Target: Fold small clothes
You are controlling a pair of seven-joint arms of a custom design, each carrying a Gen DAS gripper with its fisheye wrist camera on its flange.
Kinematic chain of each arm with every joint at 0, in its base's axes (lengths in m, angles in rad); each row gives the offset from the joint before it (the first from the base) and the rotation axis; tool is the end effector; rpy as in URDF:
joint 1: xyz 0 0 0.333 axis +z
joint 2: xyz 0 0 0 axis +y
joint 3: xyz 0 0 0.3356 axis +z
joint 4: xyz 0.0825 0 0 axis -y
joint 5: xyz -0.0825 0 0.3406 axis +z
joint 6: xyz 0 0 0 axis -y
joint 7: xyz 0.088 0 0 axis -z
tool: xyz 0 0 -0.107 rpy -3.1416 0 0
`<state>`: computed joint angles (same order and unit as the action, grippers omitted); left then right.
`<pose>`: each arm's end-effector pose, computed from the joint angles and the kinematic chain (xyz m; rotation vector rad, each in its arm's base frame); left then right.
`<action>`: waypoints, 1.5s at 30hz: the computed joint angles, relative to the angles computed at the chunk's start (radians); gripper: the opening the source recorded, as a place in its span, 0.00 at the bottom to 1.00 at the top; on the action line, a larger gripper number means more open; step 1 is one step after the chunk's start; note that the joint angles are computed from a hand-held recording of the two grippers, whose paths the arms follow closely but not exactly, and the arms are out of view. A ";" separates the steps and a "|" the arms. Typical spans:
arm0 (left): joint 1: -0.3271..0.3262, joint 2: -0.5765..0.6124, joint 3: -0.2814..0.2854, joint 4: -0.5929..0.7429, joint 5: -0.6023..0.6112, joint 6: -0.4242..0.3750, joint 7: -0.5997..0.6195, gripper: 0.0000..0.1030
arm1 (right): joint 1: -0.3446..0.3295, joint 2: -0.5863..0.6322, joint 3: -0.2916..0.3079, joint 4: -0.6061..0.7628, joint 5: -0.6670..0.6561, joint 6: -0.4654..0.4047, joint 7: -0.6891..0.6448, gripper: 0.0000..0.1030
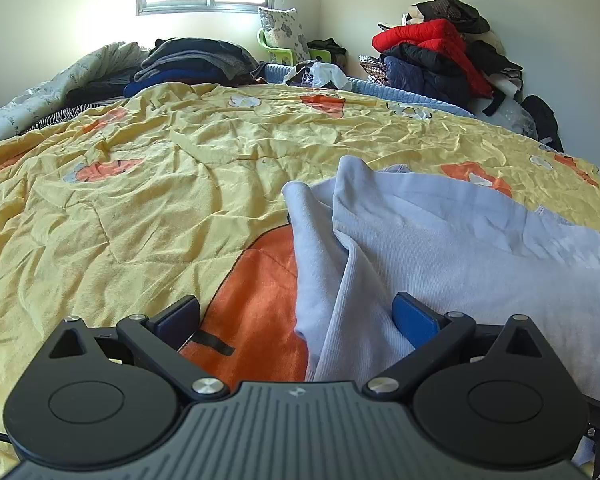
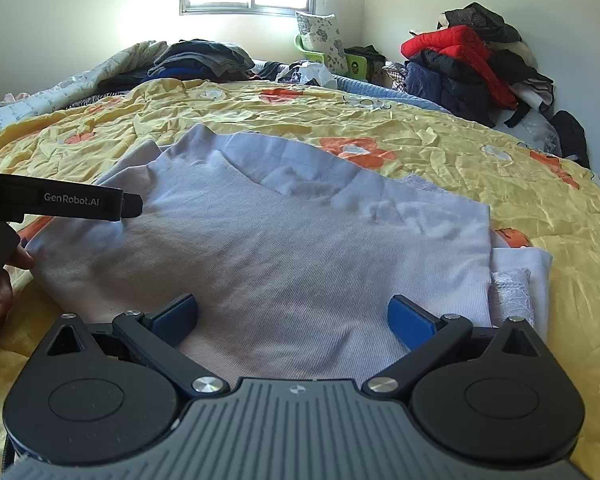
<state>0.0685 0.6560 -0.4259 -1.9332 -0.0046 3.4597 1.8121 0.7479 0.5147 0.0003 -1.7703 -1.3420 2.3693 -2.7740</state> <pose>0.6332 -0.1801 0.3296 -1.3748 2.0446 -1.0898 0.4849 0.4346 0.3313 -1.5301 1.8558 -0.9880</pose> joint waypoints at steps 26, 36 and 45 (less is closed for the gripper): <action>0.324 0.102 -0.324 0.117 0.083 -0.277 0.111 1.00 | 0.120 0.107 0.012 0.202 -0.030 -0.154 -0.158 0.99; 0.395 0.254 -0.478 0.421 -0.096 -0.757 0.257 1.00 | 0.238 0.358 -0.067 0.595 0.148 -0.313 -0.635 0.98; 0.246 0.399 -0.429 0.803 -0.209 -1.126 0.289 1.00 | 0.290 0.597 -0.199 0.969 0.252 -0.427 -0.871 0.94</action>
